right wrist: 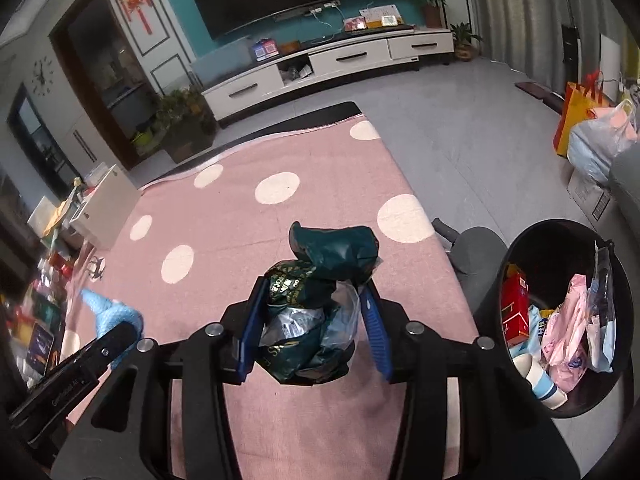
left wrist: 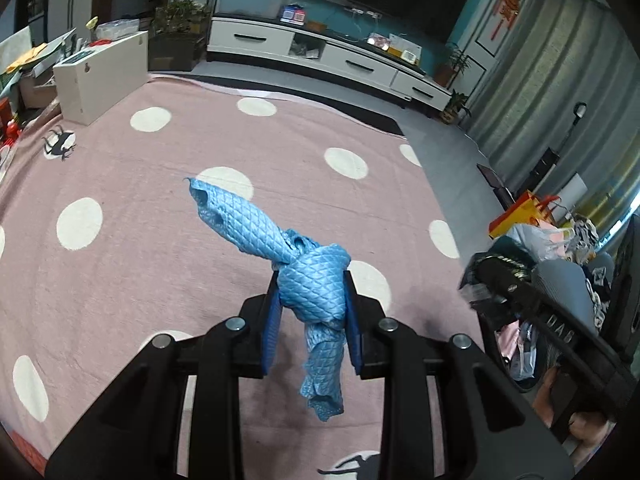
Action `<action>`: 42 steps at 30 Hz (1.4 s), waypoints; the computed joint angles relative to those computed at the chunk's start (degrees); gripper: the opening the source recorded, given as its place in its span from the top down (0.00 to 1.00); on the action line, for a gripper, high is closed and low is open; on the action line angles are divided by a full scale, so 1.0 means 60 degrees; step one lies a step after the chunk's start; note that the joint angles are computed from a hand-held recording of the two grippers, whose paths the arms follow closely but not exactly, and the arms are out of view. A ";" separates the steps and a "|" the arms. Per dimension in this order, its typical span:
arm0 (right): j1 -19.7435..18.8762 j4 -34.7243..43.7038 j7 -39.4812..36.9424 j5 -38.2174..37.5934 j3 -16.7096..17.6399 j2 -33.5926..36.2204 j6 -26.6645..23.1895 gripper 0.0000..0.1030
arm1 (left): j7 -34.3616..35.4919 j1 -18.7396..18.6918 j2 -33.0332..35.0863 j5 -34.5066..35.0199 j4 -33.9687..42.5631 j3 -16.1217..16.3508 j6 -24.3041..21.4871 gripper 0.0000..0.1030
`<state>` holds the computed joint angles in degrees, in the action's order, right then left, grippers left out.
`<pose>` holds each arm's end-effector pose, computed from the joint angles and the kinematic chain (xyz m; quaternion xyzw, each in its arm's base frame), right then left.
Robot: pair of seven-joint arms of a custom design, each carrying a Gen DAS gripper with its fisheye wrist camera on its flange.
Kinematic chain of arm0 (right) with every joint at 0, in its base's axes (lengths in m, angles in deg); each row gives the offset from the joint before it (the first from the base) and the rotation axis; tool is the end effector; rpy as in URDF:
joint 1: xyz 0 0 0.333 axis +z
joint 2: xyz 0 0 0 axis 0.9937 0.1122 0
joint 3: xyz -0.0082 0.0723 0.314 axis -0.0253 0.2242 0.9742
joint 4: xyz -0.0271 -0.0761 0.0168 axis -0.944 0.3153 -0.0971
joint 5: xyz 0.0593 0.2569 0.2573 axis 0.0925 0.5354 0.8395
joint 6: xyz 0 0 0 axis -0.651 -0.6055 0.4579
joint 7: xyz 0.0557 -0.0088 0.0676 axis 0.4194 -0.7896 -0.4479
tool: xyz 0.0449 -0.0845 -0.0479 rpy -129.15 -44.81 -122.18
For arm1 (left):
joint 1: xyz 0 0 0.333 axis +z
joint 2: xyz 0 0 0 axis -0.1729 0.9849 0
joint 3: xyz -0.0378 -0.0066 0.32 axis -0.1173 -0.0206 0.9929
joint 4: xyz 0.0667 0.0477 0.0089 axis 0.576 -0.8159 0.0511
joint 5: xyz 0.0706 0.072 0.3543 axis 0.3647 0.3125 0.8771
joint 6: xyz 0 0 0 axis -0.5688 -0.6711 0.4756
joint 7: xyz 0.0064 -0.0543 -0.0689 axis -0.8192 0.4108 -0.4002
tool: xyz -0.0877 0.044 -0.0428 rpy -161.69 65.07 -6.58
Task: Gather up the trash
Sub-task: 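Carry the blue cloth and green bag over the black bin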
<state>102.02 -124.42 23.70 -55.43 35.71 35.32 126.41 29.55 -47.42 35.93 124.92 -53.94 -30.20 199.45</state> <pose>0.6037 0.2975 0.4339 -0.7308 0.5808 -0.0937 0.3462 0.5307 -0.4679 0.4170 -0.7930 0.4938 -0.3014 0.1910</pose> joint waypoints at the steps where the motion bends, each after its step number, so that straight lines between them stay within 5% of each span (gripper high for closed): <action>1: -0.0042 -0.0046 -0.0095 0.0065 0.0031 -0.0033 -0.0067 0.55 | 0.0028 -0.0021 0.0031 0.0018 0.0038 -0.0007 -0.0001 0.72; 5: 0.0893 0.0025 0.1456 -0.1212 -0.1092 -0.0004 -0.0301 0.55 | 0.0251 0.0015 0.0234 -0.0202 0.0147 -0.0094 0.0278 0.72; 9: 0.0479 -0.0006 0.1190 -0.1147 -0.0622 0.0021 -0.0188 0.55 | 0.0650 0.0038 0.0463 -0.0645 0.0354 -0.0093 0.0394 0.72; 18: 0.0428 0.0186 0.1602 -0.1441 -0.0821 0.0221 -0.0435 0.55 | 0.1005 -0.0134 0.0889 -0.0942 0.0930 0.0147 0.0620 0.71; 36: -0.0386 -0.0974 0.1722 -0.0839 -0.0672 -0.0648 0.0779 0.54 | 0.2466 -0.0658 0.2108 -0.1479 0.3054 0.0456 0.0630 0.71; 42: -0.0318 -0.1392 0.2267 -0.0964 -0.1088 -0.0950 0.1133 0.53 | 0.3171 -0.0823 0.2712 -0.1885 0.4086 0.0538 0.0651 0.70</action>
<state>100.11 -132.77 37.30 -61.21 29.18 29.62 133.20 48.58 -52.36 52.20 113.61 -29.43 -26.97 203.36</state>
